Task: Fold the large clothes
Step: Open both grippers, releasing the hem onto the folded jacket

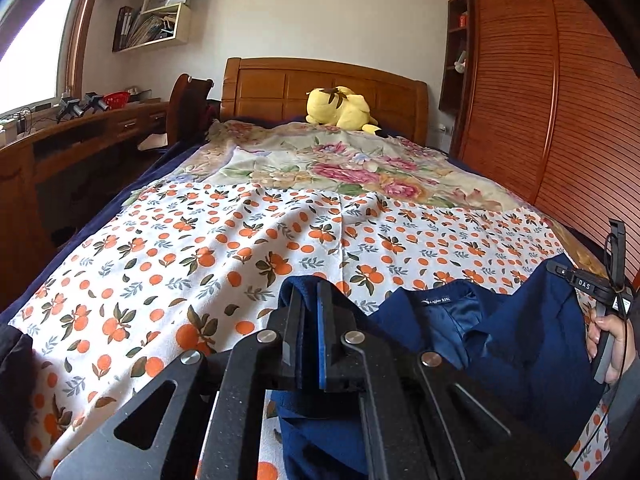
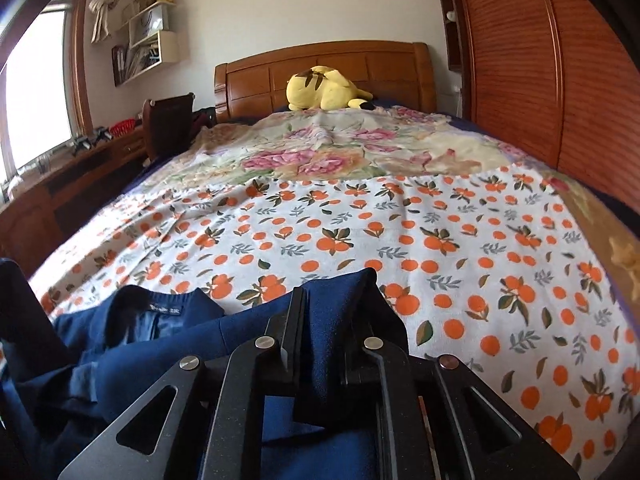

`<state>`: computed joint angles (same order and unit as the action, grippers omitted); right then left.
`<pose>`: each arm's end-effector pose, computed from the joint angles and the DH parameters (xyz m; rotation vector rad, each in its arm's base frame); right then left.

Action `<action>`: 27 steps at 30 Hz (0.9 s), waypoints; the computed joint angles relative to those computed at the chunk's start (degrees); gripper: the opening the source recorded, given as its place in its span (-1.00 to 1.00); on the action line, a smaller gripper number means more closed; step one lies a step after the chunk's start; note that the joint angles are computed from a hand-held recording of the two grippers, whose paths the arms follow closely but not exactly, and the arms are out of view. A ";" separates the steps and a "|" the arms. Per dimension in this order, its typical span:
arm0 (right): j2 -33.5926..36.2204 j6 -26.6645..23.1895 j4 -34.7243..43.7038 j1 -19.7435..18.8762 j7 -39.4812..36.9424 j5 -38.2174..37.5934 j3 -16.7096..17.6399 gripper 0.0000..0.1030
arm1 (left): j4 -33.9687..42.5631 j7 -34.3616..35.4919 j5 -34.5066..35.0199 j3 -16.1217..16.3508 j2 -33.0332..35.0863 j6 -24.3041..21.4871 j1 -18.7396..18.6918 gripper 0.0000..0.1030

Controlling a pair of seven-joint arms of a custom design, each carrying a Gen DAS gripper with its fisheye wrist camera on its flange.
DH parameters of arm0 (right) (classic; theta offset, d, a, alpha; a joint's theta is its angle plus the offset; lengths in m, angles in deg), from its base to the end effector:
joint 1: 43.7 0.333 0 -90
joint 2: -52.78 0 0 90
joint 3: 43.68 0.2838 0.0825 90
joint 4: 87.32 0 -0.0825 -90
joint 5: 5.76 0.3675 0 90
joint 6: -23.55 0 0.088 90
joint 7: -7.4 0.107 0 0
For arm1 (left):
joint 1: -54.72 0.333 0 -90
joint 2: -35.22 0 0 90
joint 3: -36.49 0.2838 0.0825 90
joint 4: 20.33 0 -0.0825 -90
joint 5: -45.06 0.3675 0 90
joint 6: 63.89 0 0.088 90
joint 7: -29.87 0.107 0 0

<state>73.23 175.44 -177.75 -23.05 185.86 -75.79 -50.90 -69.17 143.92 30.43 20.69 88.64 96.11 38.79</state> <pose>0.6516 0.1939 0.4770 -1.2660 1.8307 -1.0878 0.7293 -0.3024 0.4631 -1.1796 2.0997 -1.3272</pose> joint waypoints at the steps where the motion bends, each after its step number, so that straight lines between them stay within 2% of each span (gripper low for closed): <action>1: 0.34 -1.63 0.72 0.66 -0.61 -0.41 0.06 -0.70 | -2.06 1.11 -0.19 -0.49 -1.18 0.78 0.58 -0.65; 2: -0.03 -2.97 0.55 1.49 -0.30 -1.55 -0.03 -0.63 | -2.60 1.43 -0.12 -0.41 -1.51 1.07 0.63 -0.54; 3: 0.10 -3.53 0.59 1.84 0.42 -2.89 -0.21 -0.58 | -4.09 2.04 -0.19 -0.48 -2.34 2.14 0.88 -0.29; 6: -0.52 -6.18 -0.21 3.20 3.01 -7.05 0.05 -0.31 | -5.93 3.80 0.04 -0.58 -3.44 2.81 1.31 -0.10; 8: 0.43 -11.82 1.51 4.23 1.72 -6.17 0.86 0.01 | -5.21 4.55 -0.33 -1.11 -2.88 2.21 1.70 0.09; 10: 0.40 -14.52 1.70 4.51 1.36 -5.17 1.43 0.12 | -3.20 6.06 -1.20 -2.46 -1.64 0.11 2.41 0.49; 12: -0.34 -14.84 1.18 4.25 0.28 -2.44 2.40 0.14 | -3.13 7.80 -2.43 -3.52 -1.42 -0.23 3.02 0.52; 16: -0.68 -12.54 2.09 3.99 -6.63 1.26 3.83 0.15 | -3.15 9.28 -4.23 -3.92 -1.36 -0.35 3.52 0.52; 19: 1.00 -9.54 4.90 3.60 -15.87 8.35 5.73 0.15 | -0.34 7.50 -3.46 -1.78 0.10 -2.03 2.36 0.52; 22: 3.59 -8.79 8.54 5.56 -21.99 12.70 6.28 0.15 | 0.73 6.03 -2.08 -0.23 0.76 -2.34 1.77 0.52; 27: 8.94 -7.73 15.65 7.61 -33.10 20.84 7.50 0.15 | 2.51 6.61 -2.40 -1.47 1.86 -3.11 2.76 0.52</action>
<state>82.17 167.71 -162.10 -15.44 152.76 -54.94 -43.40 -66.67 150.53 28.03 19.23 90.49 92.99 41.55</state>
